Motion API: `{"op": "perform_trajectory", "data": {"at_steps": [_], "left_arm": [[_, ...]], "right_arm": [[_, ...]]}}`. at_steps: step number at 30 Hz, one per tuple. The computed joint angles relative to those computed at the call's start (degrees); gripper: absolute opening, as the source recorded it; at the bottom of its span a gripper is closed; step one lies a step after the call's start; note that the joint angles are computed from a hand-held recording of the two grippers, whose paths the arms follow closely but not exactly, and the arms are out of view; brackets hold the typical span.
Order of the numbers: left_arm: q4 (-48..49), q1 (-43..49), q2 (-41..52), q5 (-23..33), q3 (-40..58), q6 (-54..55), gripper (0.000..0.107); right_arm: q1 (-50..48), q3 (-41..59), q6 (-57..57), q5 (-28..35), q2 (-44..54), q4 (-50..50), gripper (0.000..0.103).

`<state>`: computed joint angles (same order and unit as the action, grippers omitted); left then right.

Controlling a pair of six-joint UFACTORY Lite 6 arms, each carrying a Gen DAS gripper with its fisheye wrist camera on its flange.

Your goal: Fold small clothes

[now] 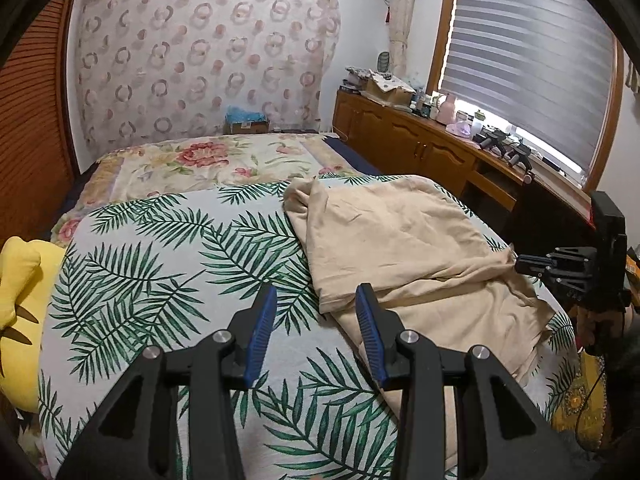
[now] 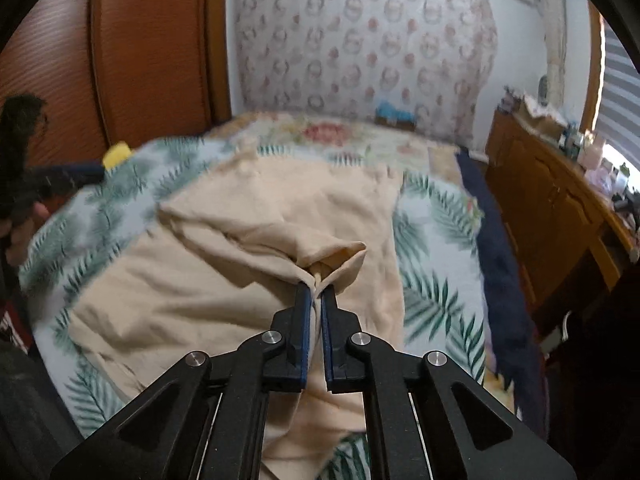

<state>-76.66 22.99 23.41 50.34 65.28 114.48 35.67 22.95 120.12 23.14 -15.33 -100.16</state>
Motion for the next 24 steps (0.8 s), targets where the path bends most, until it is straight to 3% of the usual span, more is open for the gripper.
{"op": "perform_trajectory", "data": {"at_steps": [2, 6, 10, 14, 24], "left_arm": [[0.07, 0.22, 0.22, -0.07, 0.34, -0.25, 0.039], [-0.14, 0.77, 0.46, 0.15, 0.79, -0.17, 0.039], [-0.25, 1.08, 0.89, 0.26, 1.55, -0.63, 0.039], [-0.54, 1.66, 0.53, 0.22, 1.35, -0.1, 0.039], [-0.62, 3.39, 1.24, 0.81, 2.29, 0.07, 0.039]], "right_arm": [[0.39, -0.27, -0.01, 1.37, 1.61, 1.15, 0.006], [0.62, -1.05, -4.82, 2.87, -2.17, 6.26, 0.029], [1.71, 0.47, -11.39, 4.9, -5.41, 11.71, 0.064], [1.89, 5.66, -13.37, 4.14, -1.71, 11.15, 0.064], [0.83, 24.11, -8.45, -2.36, 19.7, 2.01, 0.064]]}}
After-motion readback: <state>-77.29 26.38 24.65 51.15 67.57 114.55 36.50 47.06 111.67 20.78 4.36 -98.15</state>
